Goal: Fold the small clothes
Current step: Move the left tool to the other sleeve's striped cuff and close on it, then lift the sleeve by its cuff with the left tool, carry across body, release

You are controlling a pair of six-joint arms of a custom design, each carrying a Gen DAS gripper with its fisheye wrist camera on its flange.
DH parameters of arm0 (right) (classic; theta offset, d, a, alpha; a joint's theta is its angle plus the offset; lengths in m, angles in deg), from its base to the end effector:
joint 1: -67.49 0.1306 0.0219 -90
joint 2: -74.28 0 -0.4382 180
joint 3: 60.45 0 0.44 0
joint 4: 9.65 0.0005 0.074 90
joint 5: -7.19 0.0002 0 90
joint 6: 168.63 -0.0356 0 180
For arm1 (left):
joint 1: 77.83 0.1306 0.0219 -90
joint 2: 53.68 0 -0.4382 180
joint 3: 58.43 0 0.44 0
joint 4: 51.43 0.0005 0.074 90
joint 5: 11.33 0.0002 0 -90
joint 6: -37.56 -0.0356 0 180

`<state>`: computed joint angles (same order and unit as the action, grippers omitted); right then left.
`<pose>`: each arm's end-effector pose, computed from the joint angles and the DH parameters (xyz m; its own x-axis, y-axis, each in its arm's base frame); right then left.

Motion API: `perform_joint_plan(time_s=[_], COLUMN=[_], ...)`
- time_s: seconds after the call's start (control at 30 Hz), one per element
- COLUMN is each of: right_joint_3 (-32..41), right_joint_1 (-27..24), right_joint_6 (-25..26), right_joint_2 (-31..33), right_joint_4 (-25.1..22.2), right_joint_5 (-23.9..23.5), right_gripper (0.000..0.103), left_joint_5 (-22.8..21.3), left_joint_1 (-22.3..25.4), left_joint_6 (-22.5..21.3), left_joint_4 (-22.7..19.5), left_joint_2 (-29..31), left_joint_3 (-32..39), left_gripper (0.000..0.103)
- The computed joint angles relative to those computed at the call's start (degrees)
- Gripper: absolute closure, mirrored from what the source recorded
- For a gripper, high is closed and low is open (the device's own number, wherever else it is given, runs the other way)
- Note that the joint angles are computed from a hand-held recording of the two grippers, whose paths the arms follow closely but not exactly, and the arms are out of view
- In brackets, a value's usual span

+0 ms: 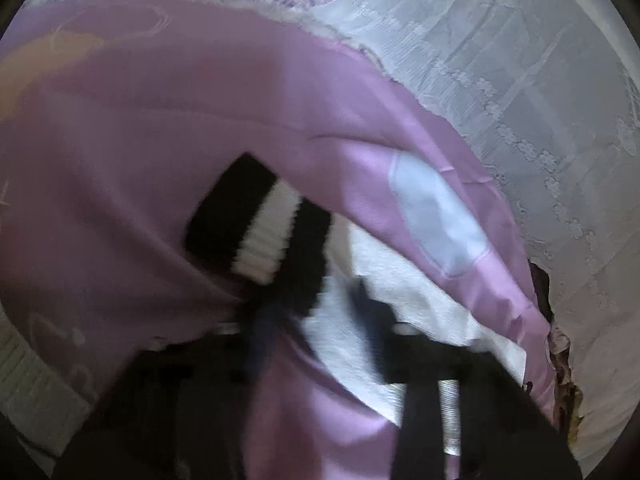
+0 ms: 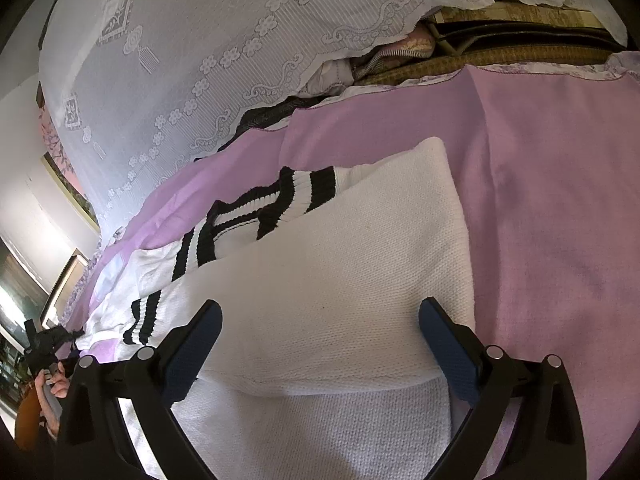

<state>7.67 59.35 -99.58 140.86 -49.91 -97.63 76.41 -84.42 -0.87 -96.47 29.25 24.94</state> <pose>0.3695 -0.0442 0.4766 -0.6000 0.4350 -0.6714 0.1647 0.8885 0.4284 0.4827 -0.0549 0.4918 -0.5015 -0.7300 -0.4643 -0.4925 0.6821 -0.5406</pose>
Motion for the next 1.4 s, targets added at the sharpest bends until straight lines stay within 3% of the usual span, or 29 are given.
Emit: perform_joint_plan(time_s=[0.17, 0.5, 0.63, 0.77, 1.07, 1.23, 1.4], right_joint_3=[-0.1, -0.3, -0.7, -0.3, -0.3, 0.1, 0.0], right_joint_1=[-0.1, 0.1, -1.1, -4.4, -6.9, -8.4, -11.2], right_joint_6=[-0.2, -0.7, -4.9, -10.1, -16.6, -17.8, -19.6], right_joint_2=[-0.1, -0.2, -1.4, -1.4, -2.0, -2.7, -3.2], right_joint_4=[0.2, 0.4, 1.6, 1.1, 1.0, 1.4, 2.7], right_joint_5=[-0.2, 0.3, -0.2, -5.2, -13.3, -14.0, -16.2], right_gripper=[0.004, 0.005, 0.005, 0.005, 0.005, 0.005, 0.005], left_joint_5=[-1.7, -11.6, -13.5, -16.8, -19.6, -20.5, -17.5], left_joint_1=[-0.9, -9.6, -14.3, -19.3, -29.8, -35.2, -38.3], left_joint_6=[-2.9, -15.5, -19.4, -23.4, -28.9, -31.1, -31.3], left_joint_4=[-0.2, -1.4, -2.6, -4.3, -7.0, -8.1, -9.1], left_joint_2=[-0.5, -2.0, -1.3, 0.6, 6.4, 10.8, 14.3], left_joint_3=[0.4, 4.0, 7.2, 11.7, 19.5, 23.5, 28.6], left_gripper=[0.087, 0.09, 0.09, 0.09, 0.09, 0.09, 0.092])
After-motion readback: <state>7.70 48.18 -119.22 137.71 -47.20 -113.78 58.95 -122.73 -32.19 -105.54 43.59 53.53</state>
